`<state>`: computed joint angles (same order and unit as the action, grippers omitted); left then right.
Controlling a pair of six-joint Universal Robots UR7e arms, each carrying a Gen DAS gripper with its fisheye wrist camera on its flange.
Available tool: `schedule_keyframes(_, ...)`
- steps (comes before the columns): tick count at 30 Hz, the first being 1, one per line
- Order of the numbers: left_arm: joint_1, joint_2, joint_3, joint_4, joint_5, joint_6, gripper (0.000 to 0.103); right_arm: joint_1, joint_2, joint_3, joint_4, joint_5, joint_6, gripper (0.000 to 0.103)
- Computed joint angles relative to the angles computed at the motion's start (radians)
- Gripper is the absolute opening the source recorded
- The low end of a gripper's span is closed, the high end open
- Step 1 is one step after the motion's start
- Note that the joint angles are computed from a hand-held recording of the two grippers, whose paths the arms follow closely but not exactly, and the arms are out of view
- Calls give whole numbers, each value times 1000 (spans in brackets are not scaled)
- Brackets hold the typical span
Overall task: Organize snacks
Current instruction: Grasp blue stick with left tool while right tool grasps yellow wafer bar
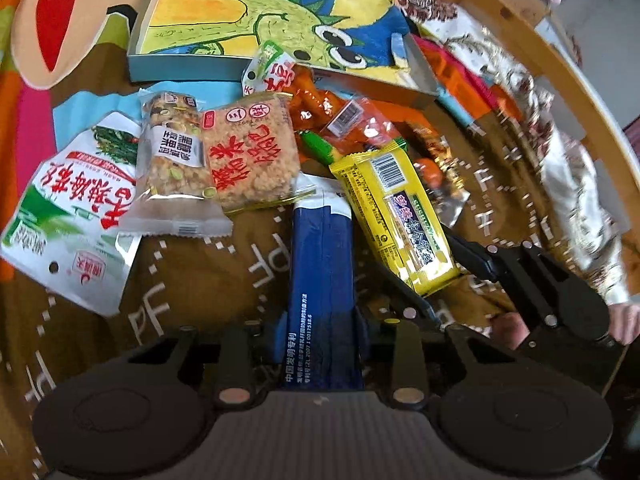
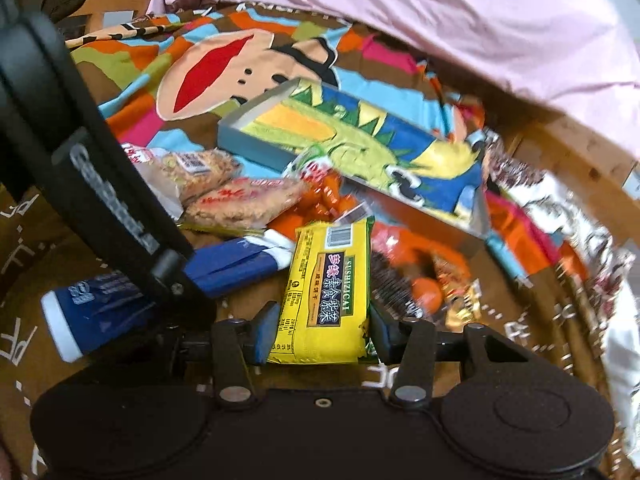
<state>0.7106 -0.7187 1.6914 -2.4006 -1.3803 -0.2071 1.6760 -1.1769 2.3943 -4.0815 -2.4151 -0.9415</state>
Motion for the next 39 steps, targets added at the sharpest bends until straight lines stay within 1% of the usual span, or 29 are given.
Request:
schedule_keyframes(3, 7, -11, 4, -13, -26, -18, 36, 4, 8, -6, -54, 0, -40, 49)
schedule_keyframes(6, 9, -23, 16, -42, -35, -27, 36, 8, 13, -12, -114, 5, -84, 49)
schedule_keyframes(11, 8, -52, 48, -113, -77, -8, 35, 9, 28, -17, -182, 21, -150, 49)
schedule_keyframes(15, 9, -65, 65, -167, -92, 5, 35, 8, 37, -23, -217, 30, -178, 49)
schedule_keyframes(18, 18, -73, 78, -217, -111, 2, 35, 6, 27, -27, -222, 34, -171, 49)
schedule_keyframes(19, 18, -74, 84, -245, -107, 1, 35, 5, 24, -28, -221, 37, -167, 49)
schedule_keyframes(23, 8, -68, 101, -366, -50, 6, 36, 0, 11, -33, -215, 69, -171, 49)
schedule_keyframes(26, -3, -46, 98, -467, 13, 35, 36, -6, 8, -56, -210, 103, -213, 49)
schedule_keyframes(29, -10, -7, 71, -576, 73, 74, 36, -15, -3, -88, -175, 134, -253, 49)
schedule_keyframes(32, -13, 54, 21, -691, 144, 150, 36, -35, -9, -135, -135, 186, -280, 49)
schedule_keyframes(34, -6, 101, -22, -760, 169, 176, 36, -53, -10, -174, -93, 224, -282, 49)
schedule_keyframes(35, -3, 128, -45, -797, 178, 179, 36, -63, -5, -193, -84, 249, -288, 49)
schedule_keyframes(36, 4, 161, -76, -836, 184, 178, 36, -79, 4, -215, -83, 289, -298, 50)
schedule_keyframes(38, 15, 218, -144, -857, 206, 142, 36, -107, 22, -253, -86, 345, -308, 50)
schedule_keyframes(39, 23, 241, -173, -857, 208, 123, 36, -123, 29, -271, -80, 374, -298, 50)
